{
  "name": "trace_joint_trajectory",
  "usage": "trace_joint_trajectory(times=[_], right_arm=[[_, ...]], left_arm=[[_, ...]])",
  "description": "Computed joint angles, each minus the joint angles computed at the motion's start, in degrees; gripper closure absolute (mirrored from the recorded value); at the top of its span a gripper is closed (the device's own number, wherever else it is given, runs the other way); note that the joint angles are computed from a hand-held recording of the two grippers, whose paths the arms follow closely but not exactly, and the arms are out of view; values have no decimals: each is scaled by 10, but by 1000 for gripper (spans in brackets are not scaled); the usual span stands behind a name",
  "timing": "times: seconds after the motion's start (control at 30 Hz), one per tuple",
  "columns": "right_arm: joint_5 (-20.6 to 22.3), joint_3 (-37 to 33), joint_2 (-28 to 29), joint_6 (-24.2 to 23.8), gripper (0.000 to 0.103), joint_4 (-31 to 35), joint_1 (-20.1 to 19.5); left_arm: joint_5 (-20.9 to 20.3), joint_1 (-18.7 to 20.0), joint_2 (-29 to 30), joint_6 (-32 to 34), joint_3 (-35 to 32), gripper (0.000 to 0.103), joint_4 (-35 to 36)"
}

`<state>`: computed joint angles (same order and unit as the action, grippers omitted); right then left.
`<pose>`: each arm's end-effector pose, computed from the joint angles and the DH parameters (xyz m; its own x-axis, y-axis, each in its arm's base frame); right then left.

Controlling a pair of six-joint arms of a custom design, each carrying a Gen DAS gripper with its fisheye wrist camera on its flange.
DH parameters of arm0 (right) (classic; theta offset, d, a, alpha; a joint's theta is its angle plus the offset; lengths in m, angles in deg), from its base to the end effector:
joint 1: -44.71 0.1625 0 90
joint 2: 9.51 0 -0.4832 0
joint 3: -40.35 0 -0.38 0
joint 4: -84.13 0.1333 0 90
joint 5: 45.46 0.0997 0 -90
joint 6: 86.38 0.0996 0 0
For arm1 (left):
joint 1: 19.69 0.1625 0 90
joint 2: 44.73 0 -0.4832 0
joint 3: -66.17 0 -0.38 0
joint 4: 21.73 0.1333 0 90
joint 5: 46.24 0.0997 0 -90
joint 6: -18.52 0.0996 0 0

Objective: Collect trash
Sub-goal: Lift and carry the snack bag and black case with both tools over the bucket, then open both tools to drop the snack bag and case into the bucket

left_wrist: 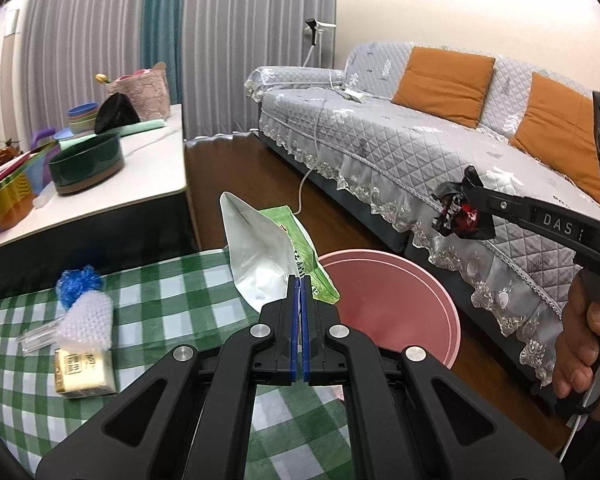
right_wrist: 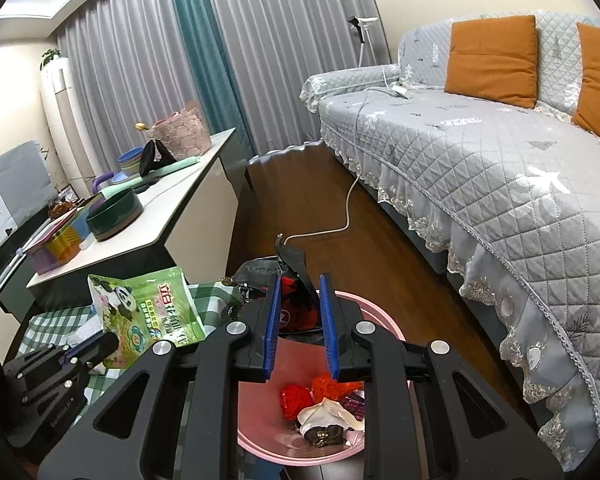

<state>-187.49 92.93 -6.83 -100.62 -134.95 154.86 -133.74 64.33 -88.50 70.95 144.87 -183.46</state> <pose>0.3221 -0.7189 -0.0937 -0.7890 0.4192 0.4492 -0.2993 0.3763 -0.8768 0.0536 -0.8099 0.2592 -0.5414 0.6788 -0.4961 0.8406 0.4237 -0.3376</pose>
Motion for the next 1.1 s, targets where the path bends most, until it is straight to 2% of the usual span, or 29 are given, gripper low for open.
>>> trace_joint_trajectory(times=[0.17, 0.33, 0.47, 0.53, 0.6, 0.63, 0.83, 1.1], right_arm=[[1, -4, 1, -4, 83, 5, -6], [5, 4, -5, 19, 81, 22, -13], [9, 11, -10, 46, 79, 38, -18], [7, 8, -8, 50, 65, 44, -19], [6, 5, -7, 53, 60, 49, -19], [6, 5, -7, 55, 60, 52, -20], [8, -10, -1, 55, 60, 65, -17], [19, -79, 33, 35, 60, 103, 1]], left_arm=[[6, -5, 13, 3, -4, 102, 6], [11, -9, 24, 5, -10, 102, 15], [14, -10, 39, -4, -36, 101, 63], [26, -11, 45, -9, -43, 97, 76], [25, -9, 44, -14, -43, 89, 77], [24, -8, 43, -15, -40, 85, 75], [23, 1, 29, -16, -32, 85, 71], [19, 20, 0, -19, -32, 85, 67]])
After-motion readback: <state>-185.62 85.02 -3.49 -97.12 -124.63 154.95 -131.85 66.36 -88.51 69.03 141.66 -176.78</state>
